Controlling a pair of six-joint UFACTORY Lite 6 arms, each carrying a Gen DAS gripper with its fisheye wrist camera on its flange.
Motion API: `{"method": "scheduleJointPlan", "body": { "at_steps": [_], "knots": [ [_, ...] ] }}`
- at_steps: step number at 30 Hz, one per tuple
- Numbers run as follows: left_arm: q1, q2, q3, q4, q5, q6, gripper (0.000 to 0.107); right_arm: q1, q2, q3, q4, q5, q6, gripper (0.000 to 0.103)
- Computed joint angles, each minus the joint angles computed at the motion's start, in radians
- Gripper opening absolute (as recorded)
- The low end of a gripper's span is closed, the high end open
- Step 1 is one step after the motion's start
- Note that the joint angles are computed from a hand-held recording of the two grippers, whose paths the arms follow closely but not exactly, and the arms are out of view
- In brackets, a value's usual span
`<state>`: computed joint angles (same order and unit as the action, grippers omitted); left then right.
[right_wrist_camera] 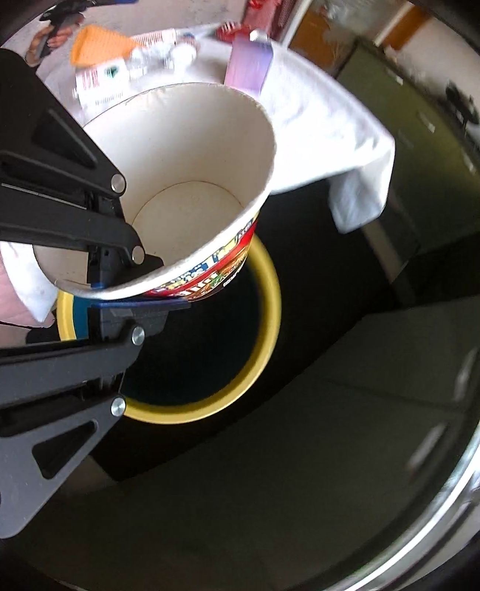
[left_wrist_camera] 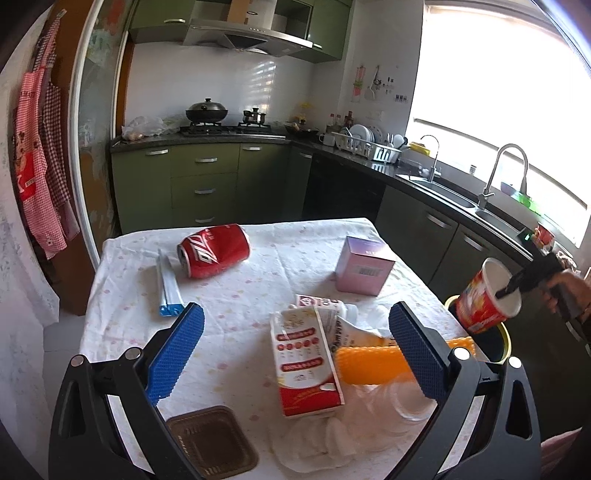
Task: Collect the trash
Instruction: 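Carry the noodle cup over the yellow bin and release it with the right gripper, then grasp the red-and-white milk carton with the left gripper and lift it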
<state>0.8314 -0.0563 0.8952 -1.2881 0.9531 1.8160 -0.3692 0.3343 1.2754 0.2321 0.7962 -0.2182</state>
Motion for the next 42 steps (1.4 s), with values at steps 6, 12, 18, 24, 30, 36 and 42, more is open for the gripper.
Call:
{"method": "scheduleJointPlan", "body": {
  "at_steps": [6,12,18,24,30,36,42],
  "knots": [
    [-0.051,-0.081,-0.044,0.022,-0.042,-0.027,0.099,-0.032,0.212,0.052,0.027,-0.052,-0.036,0.009],
    [-0.102,-0.094,-0.039,0.077,-0.062,-0.1,0.099,-0.019,0.248,0.083,0.045,-0.08,-0.029,0.027],
    [-0.143,-0.058,0.006,0.168,-0.099,-0.207,0.099,-0.003,0.123,-0.038,0.14,-0.116,-0.136,0.028],
    [-0.225,0.056,0.138,0.346,-0.172,-0.4,0.099,0.01,0.042,-0.124,0.225,-0.124,-0.241,0.033],
    [-0.346,0.291,0.363,0.633,-0.122,-0.713,0.099,-0.01,-0.046,-0.215,0.275,-0.117,-0.338,0.035],
    [-0.416,0.395,0.414,0.759,-0.179,-0.851,0.096,-0.017,-0.105,-0.278,0.286,-0.107,-0.365,0.036],
    [-0.444,0.489,0.48,0.825,-0.145,-0.943,0.081,-0.043,-0.129,-0.298,0.299,-0.096,-0.401,0.037]
  ]
}}
